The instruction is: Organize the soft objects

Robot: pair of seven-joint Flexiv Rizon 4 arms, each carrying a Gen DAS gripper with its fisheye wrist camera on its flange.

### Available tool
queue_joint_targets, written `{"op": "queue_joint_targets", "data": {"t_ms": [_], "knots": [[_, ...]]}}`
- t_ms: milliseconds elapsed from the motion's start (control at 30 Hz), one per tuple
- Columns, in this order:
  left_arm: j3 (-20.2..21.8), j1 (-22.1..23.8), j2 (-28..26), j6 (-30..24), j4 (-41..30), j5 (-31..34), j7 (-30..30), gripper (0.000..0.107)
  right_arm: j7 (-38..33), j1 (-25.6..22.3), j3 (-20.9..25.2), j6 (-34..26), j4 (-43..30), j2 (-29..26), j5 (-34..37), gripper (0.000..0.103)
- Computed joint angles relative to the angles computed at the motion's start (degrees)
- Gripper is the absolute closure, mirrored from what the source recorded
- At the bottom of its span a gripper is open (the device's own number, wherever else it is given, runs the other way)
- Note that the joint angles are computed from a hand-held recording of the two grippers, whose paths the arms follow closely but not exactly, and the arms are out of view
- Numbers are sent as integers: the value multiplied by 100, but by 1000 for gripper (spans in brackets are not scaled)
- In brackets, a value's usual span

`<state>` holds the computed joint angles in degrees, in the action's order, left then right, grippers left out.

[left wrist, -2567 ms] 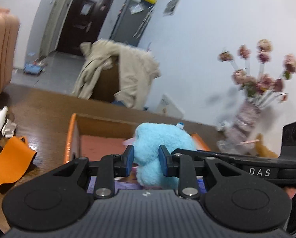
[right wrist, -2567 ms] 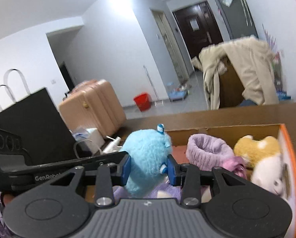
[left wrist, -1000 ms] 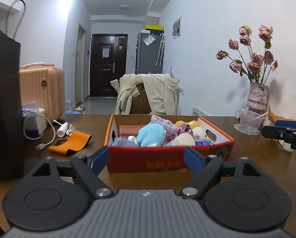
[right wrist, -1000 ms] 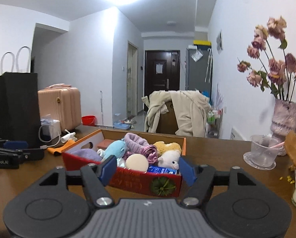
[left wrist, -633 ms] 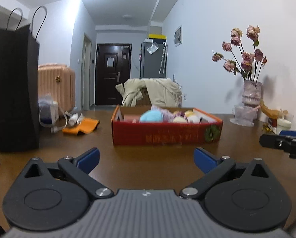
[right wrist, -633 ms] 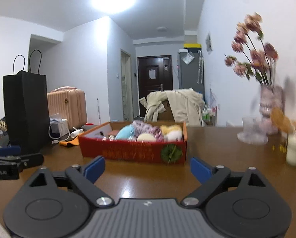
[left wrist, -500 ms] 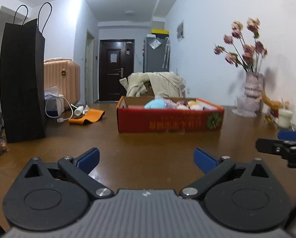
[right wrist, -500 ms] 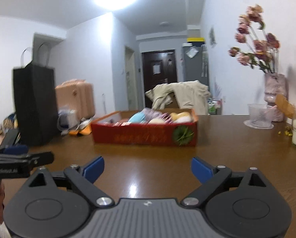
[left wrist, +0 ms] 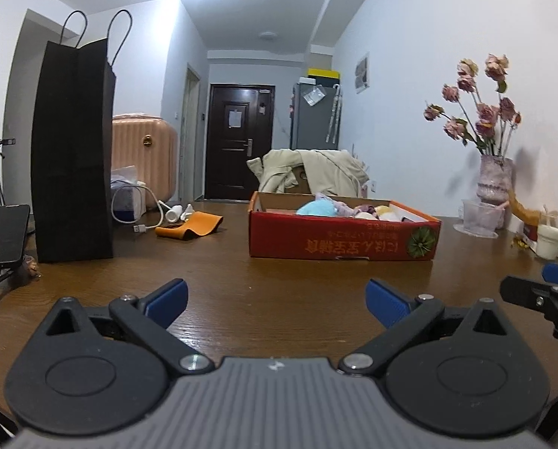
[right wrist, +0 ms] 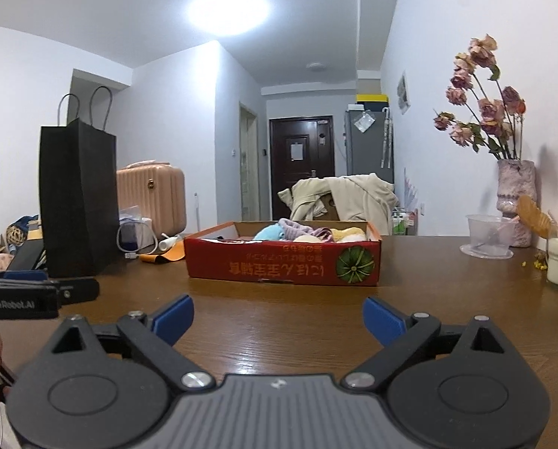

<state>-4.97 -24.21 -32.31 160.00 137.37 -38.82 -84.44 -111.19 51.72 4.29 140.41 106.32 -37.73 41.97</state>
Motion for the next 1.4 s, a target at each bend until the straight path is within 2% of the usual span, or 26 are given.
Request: {"op": "queue_joint_targets", "data": {"t_ms": [133,467,667,800,1400], "knots": [[-21,7,95,-191,23,-106,-16,4,85,-39,42,93,14,-12,-68,5],[20,-31,121,-224,22,-61,53,4,2,-13,33,161,-89,-71,-11,4],[26,-64,75,-136,-27,-81,121,4,26,-46,68,224,-96,-94,-22,4],[19,-56,60,-96,-20,-62,133,4,-31,-41,62,145,-130,-85,63,0],[-7,-64,68,-40,-11,-92,179,4,-37,-41,84,242,-79,-92,-20,0]]}}
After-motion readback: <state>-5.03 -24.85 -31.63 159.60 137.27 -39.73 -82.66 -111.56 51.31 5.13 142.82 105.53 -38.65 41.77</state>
